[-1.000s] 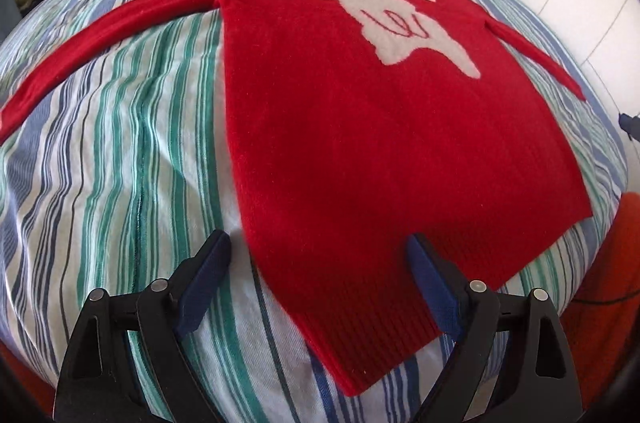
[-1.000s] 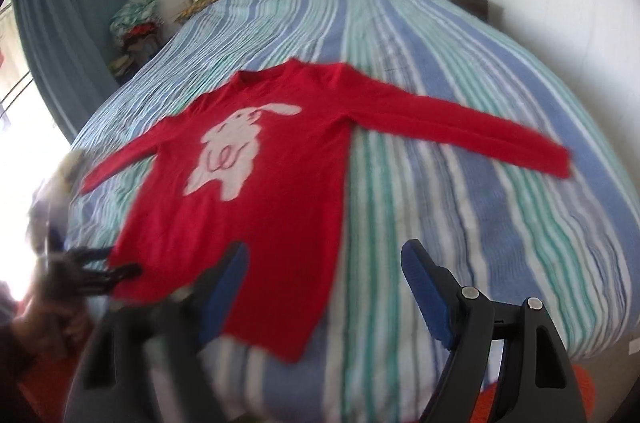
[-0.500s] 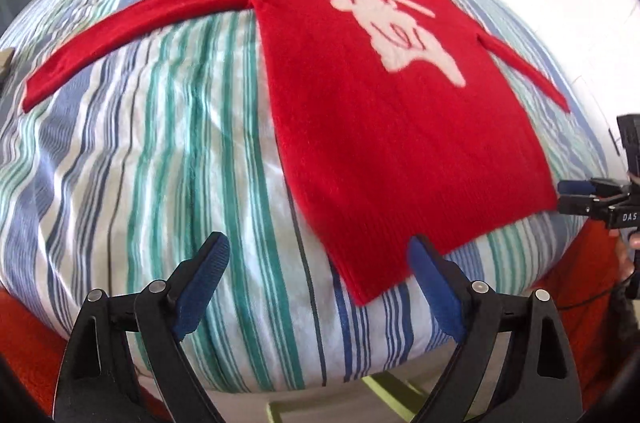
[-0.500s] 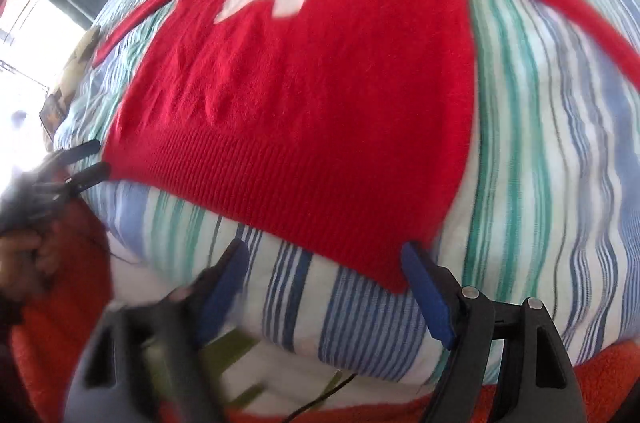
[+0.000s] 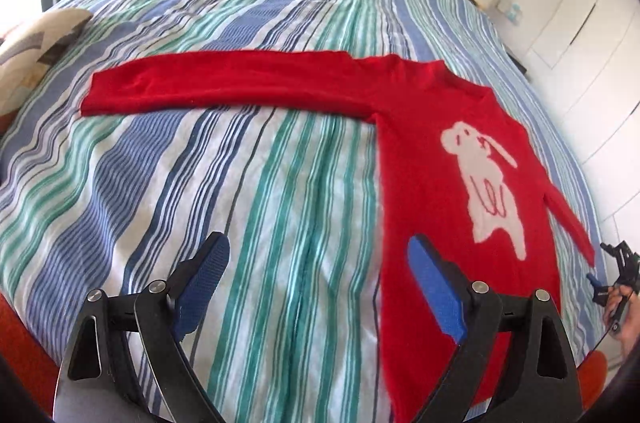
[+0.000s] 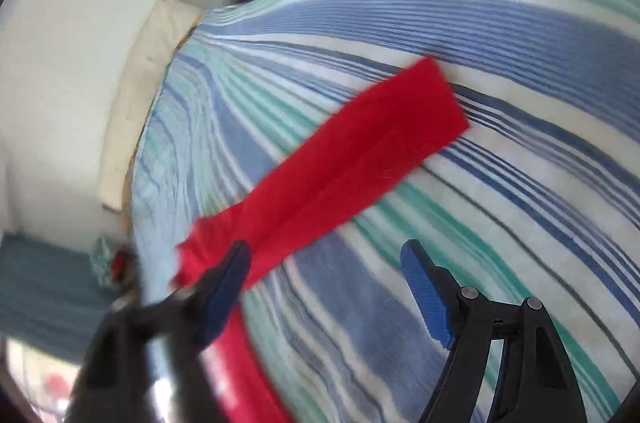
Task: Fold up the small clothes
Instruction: 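Grasp the sleeve cuff with the right tool and fold it across the body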
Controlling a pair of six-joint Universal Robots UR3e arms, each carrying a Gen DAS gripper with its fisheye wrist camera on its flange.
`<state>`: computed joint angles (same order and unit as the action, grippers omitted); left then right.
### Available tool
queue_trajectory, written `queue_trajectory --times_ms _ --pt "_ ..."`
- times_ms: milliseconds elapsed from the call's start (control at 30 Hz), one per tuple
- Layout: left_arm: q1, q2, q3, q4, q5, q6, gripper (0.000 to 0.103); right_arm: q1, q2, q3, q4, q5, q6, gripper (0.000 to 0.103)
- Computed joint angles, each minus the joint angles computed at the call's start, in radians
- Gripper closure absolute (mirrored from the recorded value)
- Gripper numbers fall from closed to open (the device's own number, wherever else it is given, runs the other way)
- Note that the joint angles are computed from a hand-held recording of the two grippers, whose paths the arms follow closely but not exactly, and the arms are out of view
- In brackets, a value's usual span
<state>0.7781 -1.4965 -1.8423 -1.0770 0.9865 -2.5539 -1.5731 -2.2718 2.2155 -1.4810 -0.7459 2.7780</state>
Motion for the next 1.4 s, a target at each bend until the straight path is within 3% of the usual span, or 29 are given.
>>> queue_trajectory --times_ms 167,233,267,300,433,567,767,867,933,967,1000,1067,1167,1400 --pt "-0.006 -0.016 -0.053 0.055 0.066 -0.006 0.011 0.006 0.162 0.205 -0.630 0.057 0.339 0.032" --pt "-0.001 -0.020 -0.065 0.074 0.074 -0.006 0.011 0.071 0.318 0.219 -0.902 0.031 0.481 0.048" --pt "0.000 -0.025 -0.065 0.082 0.078 -0.007 0.011 0.112 0.395 0.193 -0.987 -0.008 0.528 0.078" --pt "0.003 -0.028 -0.067 0.090 0.079 -0.008 0.011 0.151 0.439 0.156 -1.010 -0.065 0.550 0.099" --pt "0.026 -0.026 -0.102 0.148 0.063 0.008 0.011 0.256 0.425 0.019 -1.015 -0.141 0.588 0.099" --pt "0.020 -0.056 -0.107 0.161 0.079 0.023 0.011 0.484 0.434 -0.282 -0.951 -0.095 0.576 0.099" --pt "0.052 -0.034 -0.121 0.161 0.032 0.043 0.011 1.081 0.827 -0.910 -0.952 -0.191 0.672 0.099" --pt "0.070 -0.041 -0.122 0.159 0.028 0.033 0.011 1.309 1.077 -1.224 -0.853 -0.252 0.672 0.098" --pt "0.082 -0.048 -0.118 0.139 0.016 0.029 0.011 1.399 1.276 -1.434 -0.766 -0.219 0.670 0.084" --pt "0.084 -0.047 -0.117 0.137 0.015 0.030 0.011 1.420 1.363 -1.526 -0.701 -0.182 0.665 0.055" --pt "0.085 -0.045 -0.119 0.140 0.013 0.032 0.011 1.432 1.413 -1.577 -0.647 -0.164 0.666 0.036" --pt "0.087 -0.040 -0.123 0.145 0.008 0.036 0.011 1.420 1.428 -1.553 -0.645 -0.120 0.674 0.036" --pt "0.077 -0.053 -0.119 0.157 0.010 0.025 0.011 1.353 1.346 -1.364 -0.789 -0.078 0.690 0.036" --pt "0.028 -0.067 -0.151 0.259 0.056 0.006 0.011 1.212 1.188 -1.135 -0.602 -0.089 0.573 0.038"
